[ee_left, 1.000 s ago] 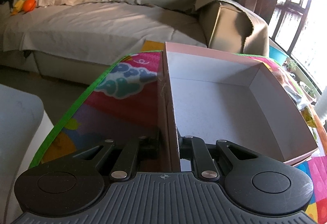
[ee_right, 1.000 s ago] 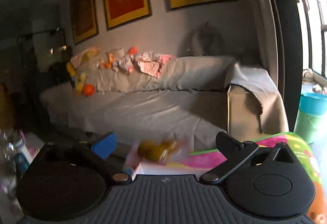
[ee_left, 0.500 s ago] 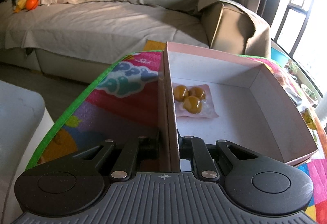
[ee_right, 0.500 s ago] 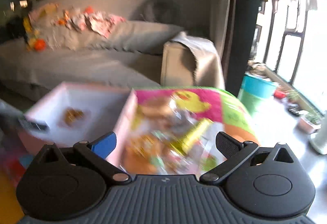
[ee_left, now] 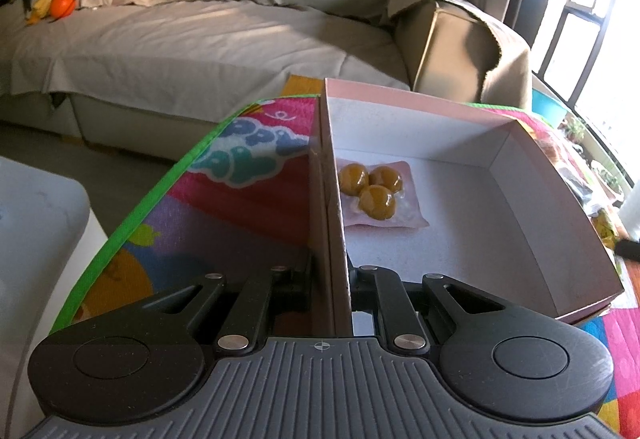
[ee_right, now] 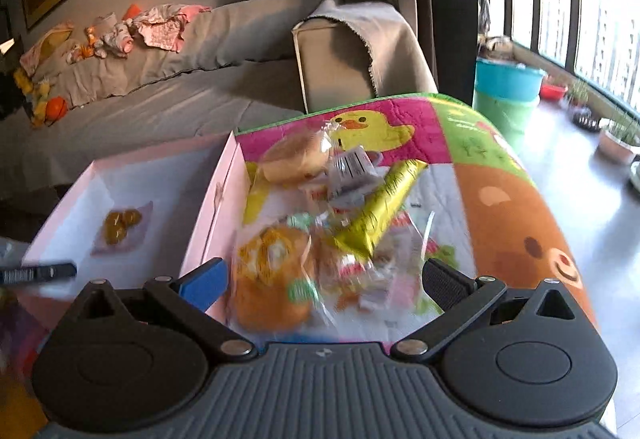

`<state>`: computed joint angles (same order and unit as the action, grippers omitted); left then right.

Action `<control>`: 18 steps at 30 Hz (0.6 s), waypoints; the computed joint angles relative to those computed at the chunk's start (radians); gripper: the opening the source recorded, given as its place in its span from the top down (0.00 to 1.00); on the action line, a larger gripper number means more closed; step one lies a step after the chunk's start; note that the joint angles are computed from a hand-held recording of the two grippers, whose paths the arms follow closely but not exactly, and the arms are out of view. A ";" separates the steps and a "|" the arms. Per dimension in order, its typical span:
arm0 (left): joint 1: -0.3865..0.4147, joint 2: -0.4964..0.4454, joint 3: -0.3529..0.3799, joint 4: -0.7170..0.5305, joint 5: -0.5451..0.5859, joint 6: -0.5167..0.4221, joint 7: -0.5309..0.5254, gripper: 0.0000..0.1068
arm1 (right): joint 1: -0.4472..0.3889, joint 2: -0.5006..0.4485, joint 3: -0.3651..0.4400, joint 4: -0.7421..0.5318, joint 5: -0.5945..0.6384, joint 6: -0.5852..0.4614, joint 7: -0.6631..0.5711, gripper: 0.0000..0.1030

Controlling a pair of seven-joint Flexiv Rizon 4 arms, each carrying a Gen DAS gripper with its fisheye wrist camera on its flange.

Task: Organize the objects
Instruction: 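Grasp the yellow-labelled bun packet with the right gripper, place in box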

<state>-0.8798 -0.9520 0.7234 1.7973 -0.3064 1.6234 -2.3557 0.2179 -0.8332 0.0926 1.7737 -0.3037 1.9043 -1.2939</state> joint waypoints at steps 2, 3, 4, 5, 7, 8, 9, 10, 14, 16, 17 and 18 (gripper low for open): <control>-0.002 0.000 0.000 0.002 0.001 0.001 -0.002 0.87 | 0.011 -0.016 -0.005 -0.056 0.002 -0.038 0.016 0.00; -0.003 0.000 0.001 0.003 0.001 0.002 -0.003 0.87 | 0.006 -0.029 0.005 -0.087 -0.010 -0.054 0.016 0.00; -0.003 0.000 0.001 0.002 0.001 0.000 -0.002 0.87 | 0.015 -0.040 -0.003 -0.113 -0.012 -0.062 0.015 0.00; -0.003 0.001 0.001 0.003 0.002 0.000 -0.002 0.87 | 0.037 -0.050 -0.026 -0.135 -0.006 -0.062 0.014 0.00; -0.005 0.003 0.002 0.005 0.003 -0.002 -0.001 0.87 | 0.099 -0.077 -0.101 -0.173 0.001 -0.046 -0.011 0.13; -0.007 0.003 0.004 0.006 0.004 -0.003 -0.002 0.87 | 0.162 -0.086 -0.179 -0.183 0.022 -0.050 -0.019 0.34; -0.010 0.002 0.007 0.006 0.005 -0.005 -0.003 0.87 | 0.202 -0.094 -0.224 -0.195 0.044 -0.071 -0.043 0.47; -0.013 0.002 0.009 0.007 0.006 -0.007 -0.004 0.87 | 0.215 -0.099 -0.237 -0.200 0.041 -0.080 -0.053 0.50; -0.014 0.005 0.008 0.011 0.011 -0.004 -0.007 0.87 | 0.143 -0.079 -0.141 -0.167 -0.023 -0.104 -0.119 0.53; -0.014 0.005 0.010 0.011 0.012 -0.006 -0.008 0.87 | 0.131 -0.055 -0.131 -0.109 -0.031 -0.071 -0.159 0.54; -0.015 0.005 0.010 0.011 0.013 -0.006 -0.009 0.87 | 0.120 -0.041 -0.120 -0.077 -0.037 -0.060 -0.180 0.54; -0.015 0.005 0.011 0.010 0.013 -0.008 -0.009 0.87 | 0.103 -0.025 -0.103 -0.044 -0.043 -0.051 -0.199 0.54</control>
